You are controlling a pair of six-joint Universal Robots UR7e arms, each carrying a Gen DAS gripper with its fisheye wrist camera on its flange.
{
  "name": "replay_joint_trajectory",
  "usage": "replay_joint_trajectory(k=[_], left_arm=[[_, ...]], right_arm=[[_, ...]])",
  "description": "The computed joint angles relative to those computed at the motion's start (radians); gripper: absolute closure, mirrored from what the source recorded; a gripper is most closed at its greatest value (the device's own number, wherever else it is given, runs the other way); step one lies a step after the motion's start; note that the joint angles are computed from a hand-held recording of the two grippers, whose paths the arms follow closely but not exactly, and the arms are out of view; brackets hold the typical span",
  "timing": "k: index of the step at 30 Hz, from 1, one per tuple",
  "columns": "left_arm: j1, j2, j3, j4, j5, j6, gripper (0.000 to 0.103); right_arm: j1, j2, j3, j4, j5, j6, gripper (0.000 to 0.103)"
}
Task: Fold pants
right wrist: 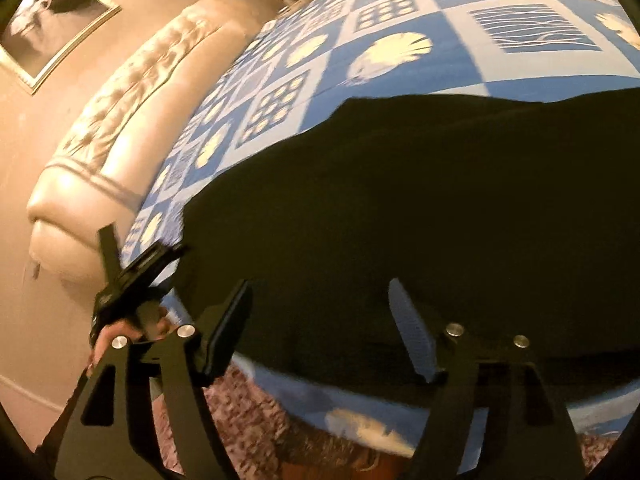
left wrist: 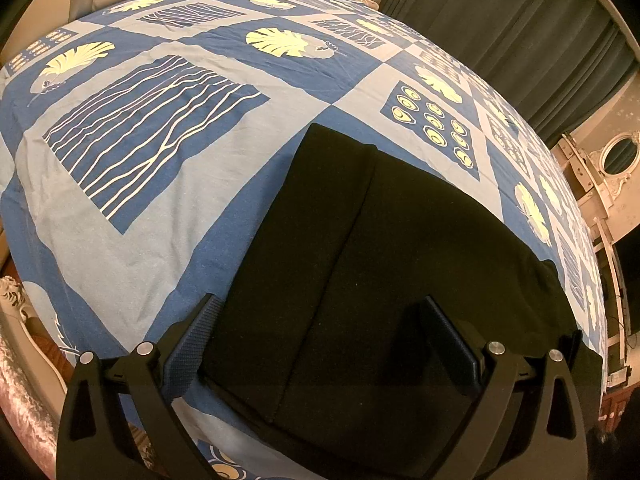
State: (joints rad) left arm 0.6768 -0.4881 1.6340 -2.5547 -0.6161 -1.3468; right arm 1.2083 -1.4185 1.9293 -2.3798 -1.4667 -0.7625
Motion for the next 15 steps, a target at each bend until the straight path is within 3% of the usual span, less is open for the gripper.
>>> replay_joint_trajectory(k=[3,8,11,15], left_arm=[[0.000,0.000,0.001,-0.004,0.001,0.002,0.005],[0.001,-0.001,0.001,-0.004,0.001,0.003,0.005],[0.001,-0.001,0.000,0.000,0.000,0.002,0.005],[0.000,0.000,0.001,-0.002,0.001,0.001,0.005]], right_arm=[[-0.007,-0.033,-0.034,0.136,0.022,-0.036,0.032],[-0.076,-0.085,-0.186,0.384,0.147,-0.046,0.032],[-0.146,-0.083,-0.322,0.453,0.236,-0.014,0.028],[-0.238,-0.011,-0.518,0.519,0.263,0.063,0.024]])
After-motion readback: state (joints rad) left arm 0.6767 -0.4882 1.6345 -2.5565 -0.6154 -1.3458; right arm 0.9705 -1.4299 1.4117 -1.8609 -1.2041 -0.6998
